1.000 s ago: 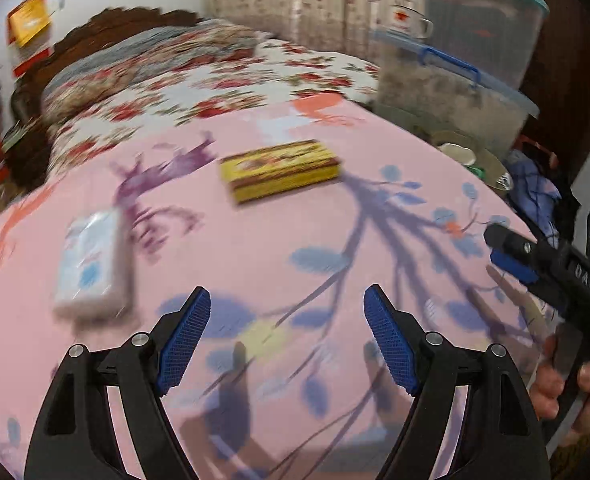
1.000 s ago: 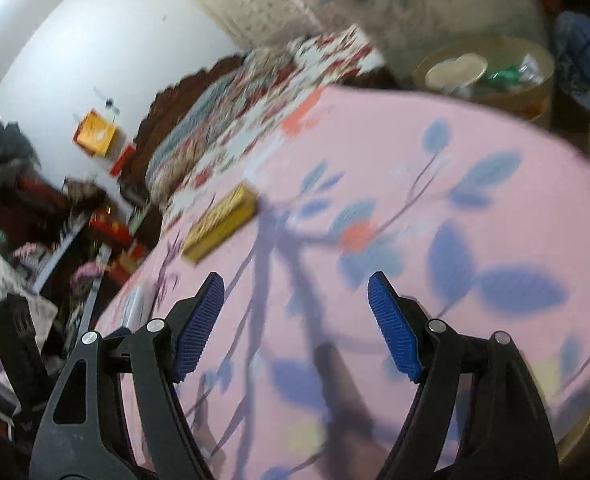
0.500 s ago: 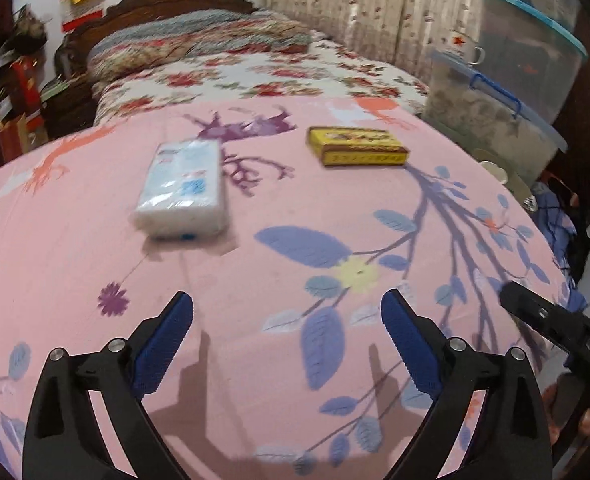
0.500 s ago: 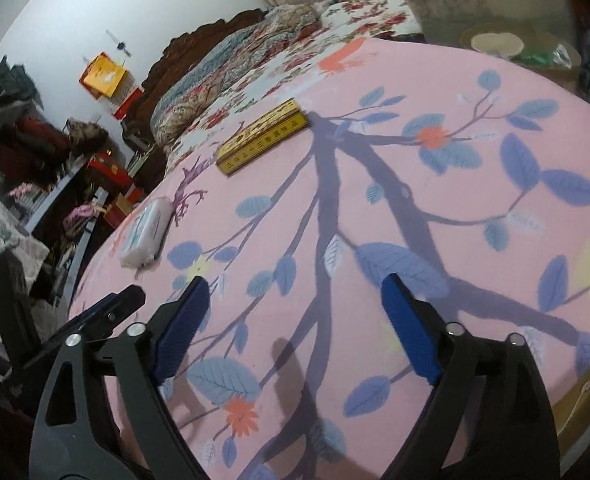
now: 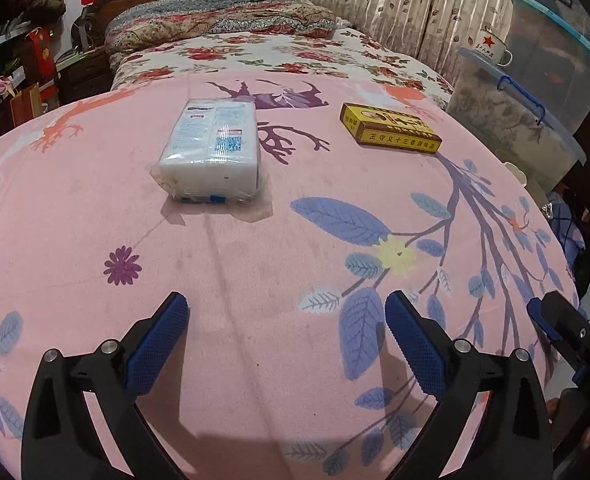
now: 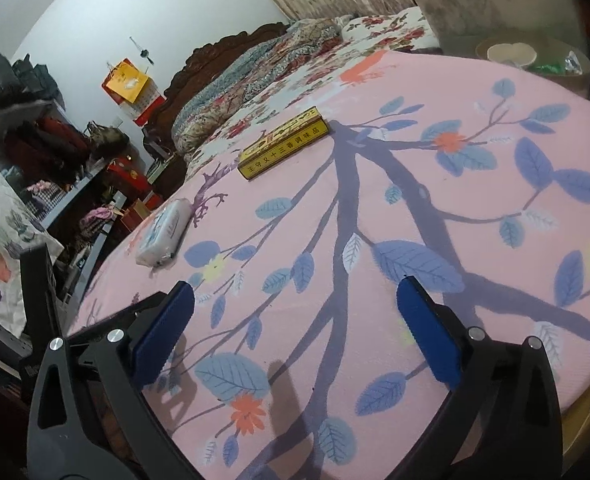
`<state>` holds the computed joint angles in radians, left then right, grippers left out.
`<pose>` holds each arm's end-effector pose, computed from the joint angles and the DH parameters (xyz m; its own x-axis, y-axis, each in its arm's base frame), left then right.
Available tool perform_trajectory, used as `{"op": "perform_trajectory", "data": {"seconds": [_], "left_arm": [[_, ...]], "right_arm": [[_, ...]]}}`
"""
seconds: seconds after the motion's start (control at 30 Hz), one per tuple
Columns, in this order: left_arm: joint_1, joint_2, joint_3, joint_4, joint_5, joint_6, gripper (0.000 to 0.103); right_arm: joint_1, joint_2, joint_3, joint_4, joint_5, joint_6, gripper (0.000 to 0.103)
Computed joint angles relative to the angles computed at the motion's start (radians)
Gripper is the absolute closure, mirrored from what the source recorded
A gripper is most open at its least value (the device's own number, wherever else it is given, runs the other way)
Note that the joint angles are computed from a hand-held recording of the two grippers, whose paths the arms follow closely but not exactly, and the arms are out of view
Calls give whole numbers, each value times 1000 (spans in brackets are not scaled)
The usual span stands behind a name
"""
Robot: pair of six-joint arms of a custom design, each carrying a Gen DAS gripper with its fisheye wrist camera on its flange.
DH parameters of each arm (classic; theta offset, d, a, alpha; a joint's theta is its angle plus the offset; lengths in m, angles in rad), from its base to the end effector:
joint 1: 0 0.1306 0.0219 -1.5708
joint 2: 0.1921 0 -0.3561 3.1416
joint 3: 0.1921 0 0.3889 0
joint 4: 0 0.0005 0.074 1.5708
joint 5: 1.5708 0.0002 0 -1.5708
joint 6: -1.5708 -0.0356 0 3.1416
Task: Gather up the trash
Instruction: 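Move both open grippers back over the bed toward the tissue pack and yellow box, then grasp the white tissue pack with the left gripper while the right grasps the yellow box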
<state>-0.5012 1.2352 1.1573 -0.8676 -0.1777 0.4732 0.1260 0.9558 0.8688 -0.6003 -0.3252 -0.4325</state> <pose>0.3732 -0.1979 0.3643 -0.8071 -0.0693 -0.5863 0.0161 0.9901 -0.1392 0.3422 0.0543 0.3530 -0.7241 0.3086 -0.6168 -0.0667 0.8588 0.5080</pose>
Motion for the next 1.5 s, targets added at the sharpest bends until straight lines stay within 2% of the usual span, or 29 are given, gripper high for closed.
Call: {"op": "perform_trajectory", "data": {"seconds": [0.23,0.43,0.5,0.73,0.83,0.93,1.1,1.17,1.27,1.37,1.43,1.47,1.5], "left_arm": [[6,-1,-3,11,13,-16,8],[34,-41,-47,72,84,-6,8],[45,-54,-62,93,115,1,8],[61,-78,-86,131,144,37,8],[71,-92,-97,132,111,83,9],[92,-112,-118,154,115,124,9],[96,-127,-128,156,94,155,9],[97,-134,-131,153,89,157,9],[96,-140,-136,153,80,169,9],[100,-145,-139,157,81,178,9],[96,-147,-139,156,68,181,9],[94,-147,-139,156,65,181,9],[92,-147,-138,155,64,182,9]], "right_arm": [[28,11,15,-25,62,59,3],[40,54,54,-41,88,48,3],[41,80,76,-48,74,55,9],[62,236,254,-72,87,100,22],[86,347,385,-96,66,132,25],[121,489,551,-154,93,205,26],[175,767,900,-360,116,264,26],[208,858,1020,-450,172,329,26],[251,916,1094,-505,256,454,25],[269,969,1155,-623,249,542,30],[273,937,1113,-602,246,583,36],[269,923,1097,-605,232,585,43],[266,903,1070,-598,225,586,46]]}}
